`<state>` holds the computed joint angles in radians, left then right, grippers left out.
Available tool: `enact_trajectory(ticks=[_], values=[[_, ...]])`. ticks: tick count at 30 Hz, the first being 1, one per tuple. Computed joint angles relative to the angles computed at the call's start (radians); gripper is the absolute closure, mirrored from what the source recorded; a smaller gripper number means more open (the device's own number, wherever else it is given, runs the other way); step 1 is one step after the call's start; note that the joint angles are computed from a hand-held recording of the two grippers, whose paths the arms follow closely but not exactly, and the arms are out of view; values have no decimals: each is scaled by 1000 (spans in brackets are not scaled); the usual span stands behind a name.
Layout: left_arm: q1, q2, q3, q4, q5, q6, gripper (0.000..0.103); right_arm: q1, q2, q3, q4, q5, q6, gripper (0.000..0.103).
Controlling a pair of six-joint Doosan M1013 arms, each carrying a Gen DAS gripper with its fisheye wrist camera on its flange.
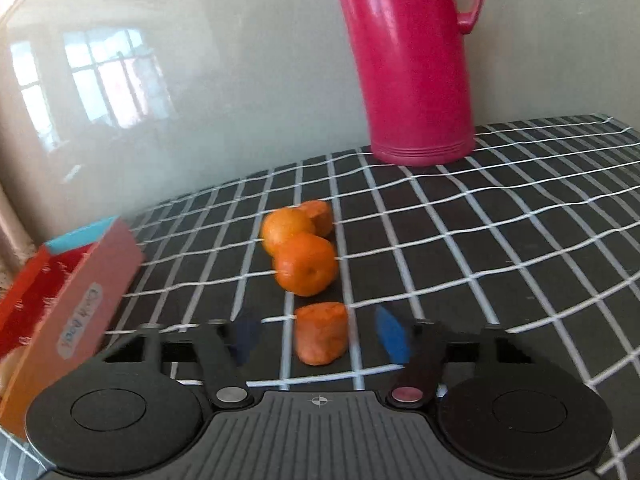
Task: Organize fruits
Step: 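Close the left gripper on the orange chunk and lift it, then carry the orange chunk into the box and open the left gripper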
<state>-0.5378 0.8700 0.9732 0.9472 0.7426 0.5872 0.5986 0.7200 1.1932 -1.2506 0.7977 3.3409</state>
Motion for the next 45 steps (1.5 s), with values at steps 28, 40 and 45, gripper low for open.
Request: enact_trajectory(ticks=[28, 40, 45], values=[[42, -119, 149, 174, -4, -227, 73, 5, 18, -40, 35, -41, -67, 59], [134, -169, 209, 225, 163, -333, 73, 23, 56, -120, 74, -88, -157, 59], [174, -160, 198, 164, 209, -328, 73, 29, 80, -168, 118, -105, -212, 59]])
